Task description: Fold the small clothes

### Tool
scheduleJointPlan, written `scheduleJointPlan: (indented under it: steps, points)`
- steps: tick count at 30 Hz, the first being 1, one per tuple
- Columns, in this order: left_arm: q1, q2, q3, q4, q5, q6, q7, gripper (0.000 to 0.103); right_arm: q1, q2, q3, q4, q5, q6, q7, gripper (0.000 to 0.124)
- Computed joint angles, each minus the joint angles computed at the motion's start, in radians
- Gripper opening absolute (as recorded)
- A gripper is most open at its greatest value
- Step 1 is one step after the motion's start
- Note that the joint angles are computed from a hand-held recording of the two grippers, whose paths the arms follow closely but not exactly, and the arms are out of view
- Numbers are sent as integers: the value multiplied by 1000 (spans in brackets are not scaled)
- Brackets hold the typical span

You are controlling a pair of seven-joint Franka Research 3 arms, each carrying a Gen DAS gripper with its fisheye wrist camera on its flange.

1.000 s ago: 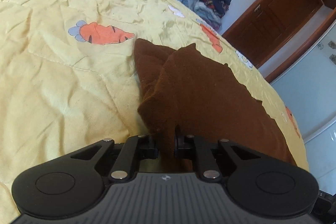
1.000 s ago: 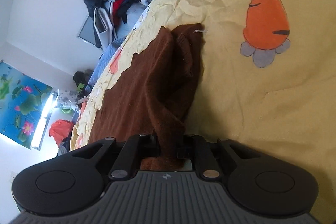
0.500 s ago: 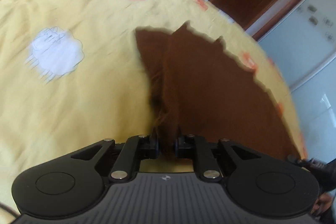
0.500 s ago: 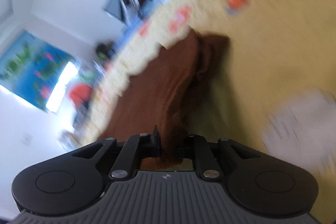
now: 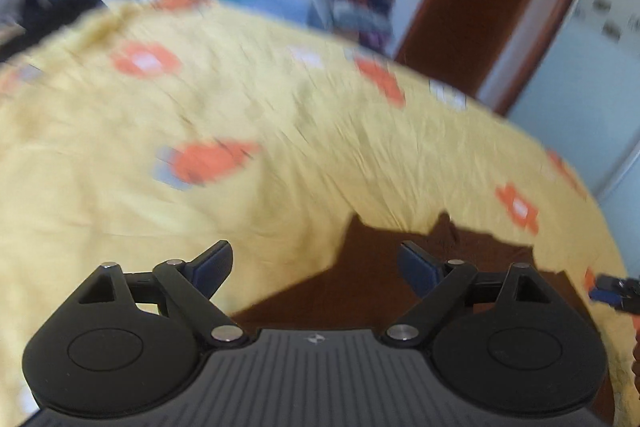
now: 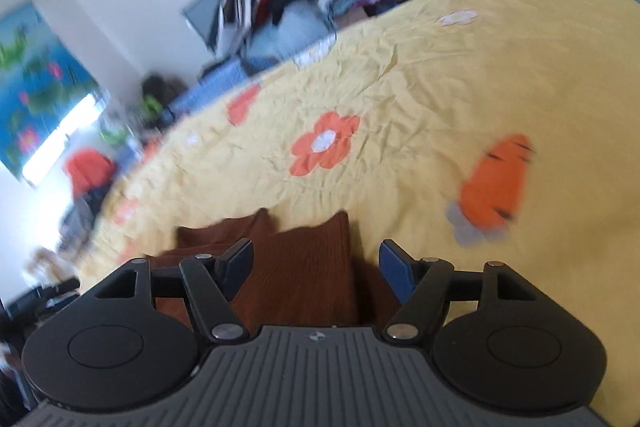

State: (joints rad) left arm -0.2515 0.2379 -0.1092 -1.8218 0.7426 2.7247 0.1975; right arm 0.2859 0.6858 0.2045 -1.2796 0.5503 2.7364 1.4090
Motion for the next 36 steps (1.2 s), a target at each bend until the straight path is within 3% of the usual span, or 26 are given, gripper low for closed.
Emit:
scheduleJointPlan:
  steps: [2, 3, 4, 5, 7, 9, 12, 14, 17, 19, 22, 24, 26, 27, 28, 30, 32, 33, 34, 35, 36]
  points:
    - [11, 96, -28, 106, -84, -43, 116, 73, 51, 71, -52, 113, -68, -68, 61, 69]
    - [7, 131, -31, 142, -103, -44, 151, 60, 62, 105, -64, 164, -81, -102, 70, 61]
    - [5, 163, -36, 176, -127, -47, 194, 41, 59, 131, -54, 198, -85, -124, 62, 50]
    - [5, 190, -41, 206, -155, -55, 237, 29, 54, 151, -37, 224, -87, -146, 49, 17]
    - [-29, 213, -5, 230, -136, -47, 238, 7, 69, 158, -53, 225, -101, -124, 51, 12]
    - [-54, 197, 24, 218, -118, -34, 208, 7, 49, 136, -25, 184, -70, -77, 28, 12]
    - [-108, 138, 100, 168, 35, 17, 64, 7, -9, 98, 62, 129, 23, 16, -83, 12]
    - [-114, 134, 107, 175, 99, -12, 20, 7, -24, 99, 86, 128, 77, 66, -127, 11]
    - [-85, 205, 64, 249, 39, -129, 98, 7, 56, 198, -57, 269, -22, -28, 62, 11]
    - [-103, 213, 83, 241, 88, -126, 56, 7, 72, 238, -70, 297, -50, -16, 81, 9]
    - [-100, 199, 62, 245, 83, -161, 94, 12, 76, 212, -66, 251, -83, 14, 112, 11]
    - [-120, 165, 64, 228, 120, -189, 81, 12, 93, 169, -95, 202, -121, 18, 133, 36]
    - [-135, 120, 69, 188, 198, -150, 4, 13, 139, 87, -149, 82, -178, 129, 171, 50]
    - [-134, 107, 64, 176, 226, -113, -29, 19, 137, 50, -130, 18, -183, 211, 145, 52]
    - [-129, 110, 53, 180, 236, -83, -35, 34, 113, 29, -76, -16, -168, 265, 101, 55]
    - [-130, 160, 28, 239, 218, -71, 8, 60, 81, 38, 10, 1, -153, 263, 39, 82]
    - [-147, 232, 19, 322, 204, -122, 64, 62, 134, 87, -36, 80, -193, 194, 43, 90]
    - [-160, 267, 24, 361, 174, -165, 108, 62, 182, 118, -101, 129, -235, 148, 81, 90]
    - [-194, 293, 65, 385, 126, -202, 156, 62, 226, 150, -171, 173, -303, 99, 158, 90]
    - [-193, 302, 71, 375, 142, -217, 143, 66, 249, 168, -215, 183, -382, 75, 214, 90]
    - [-192, 284, 86, 329, 214, -178, 60, 75, 258, 167, -232, 157, -416, 105, 201, 90]
